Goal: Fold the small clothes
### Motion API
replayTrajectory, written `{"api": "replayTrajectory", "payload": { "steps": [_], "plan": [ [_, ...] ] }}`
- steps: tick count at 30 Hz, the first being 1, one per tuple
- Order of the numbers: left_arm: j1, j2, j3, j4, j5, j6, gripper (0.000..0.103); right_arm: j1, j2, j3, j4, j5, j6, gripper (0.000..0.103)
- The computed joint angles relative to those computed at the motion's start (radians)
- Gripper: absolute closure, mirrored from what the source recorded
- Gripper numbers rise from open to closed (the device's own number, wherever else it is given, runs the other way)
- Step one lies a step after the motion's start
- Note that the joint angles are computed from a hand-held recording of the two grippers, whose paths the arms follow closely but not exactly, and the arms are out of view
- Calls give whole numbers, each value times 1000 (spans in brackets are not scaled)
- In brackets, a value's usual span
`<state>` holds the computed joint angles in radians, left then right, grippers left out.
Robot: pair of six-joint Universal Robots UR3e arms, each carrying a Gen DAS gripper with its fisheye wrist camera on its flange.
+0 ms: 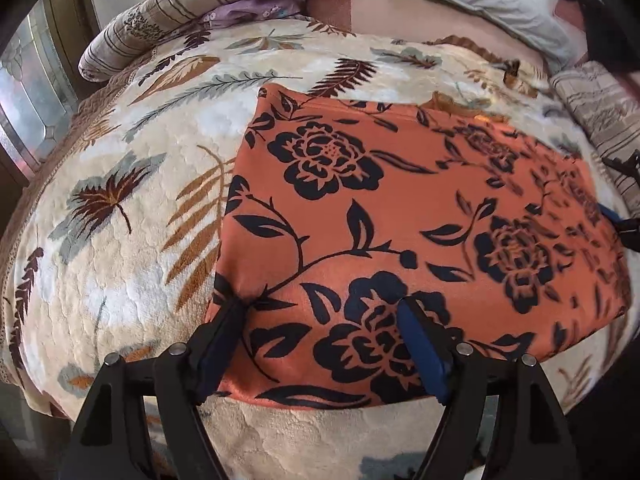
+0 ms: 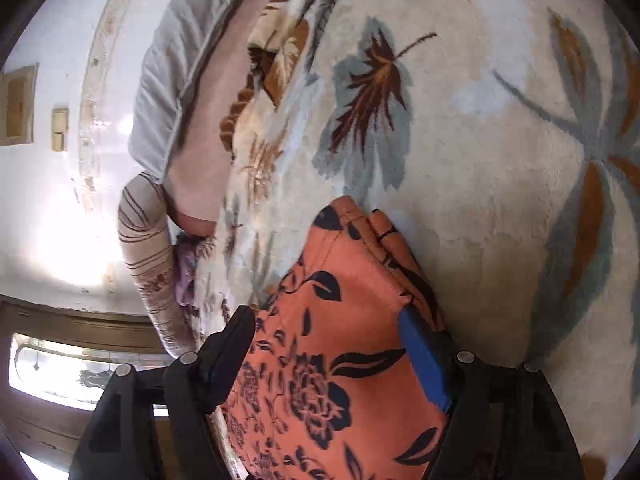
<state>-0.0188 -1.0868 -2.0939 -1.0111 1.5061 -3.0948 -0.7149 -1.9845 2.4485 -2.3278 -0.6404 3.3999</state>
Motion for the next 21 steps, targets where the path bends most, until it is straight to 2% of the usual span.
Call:
{"api": "replayTrajectory", "payload": {
  "steps": [2,5,6,7,8,9,11,14,17,19,21],
  "plan": [
    [84,40,23,-42,-95,19,24,44,5,-40,-21,-1,-18,25],
    [183,5,93,-63,-194,26,24,119,98,-81,-145,-42,33,25],
    [194,-37,117,-52,-184,19,24,132,123,-84,-164,-68,35,25],
    [185,-89,141,-47,-137,-2,24,133,151,-84,-164,-102,29,24],
    [161,-157,167,-50,-42,-40,24,105,158,-43,-178,-80,4,24],
    [170,-197,175,-72,5,-56,24,82,156,1,-225,-52,0,24],
    [265,-187,159,-101,-92,-34,24,60,102,-7,-147,-38,-15,25],
    [243,-223,237,-49,-63,-70,25,95,94,-106,-25,-85,-61,25],
    [185,-378,412,-22,-95,-41,25,114,120,-143,-35,-75,-43,24],
    [140,-510,524,-26,-63,-41,25,125,157,-162,-52,-66,-41,24],
    [78,-669,644,-33,82,-76,25,141,226,-179,-98,-64,-27,24]
  ]
}}
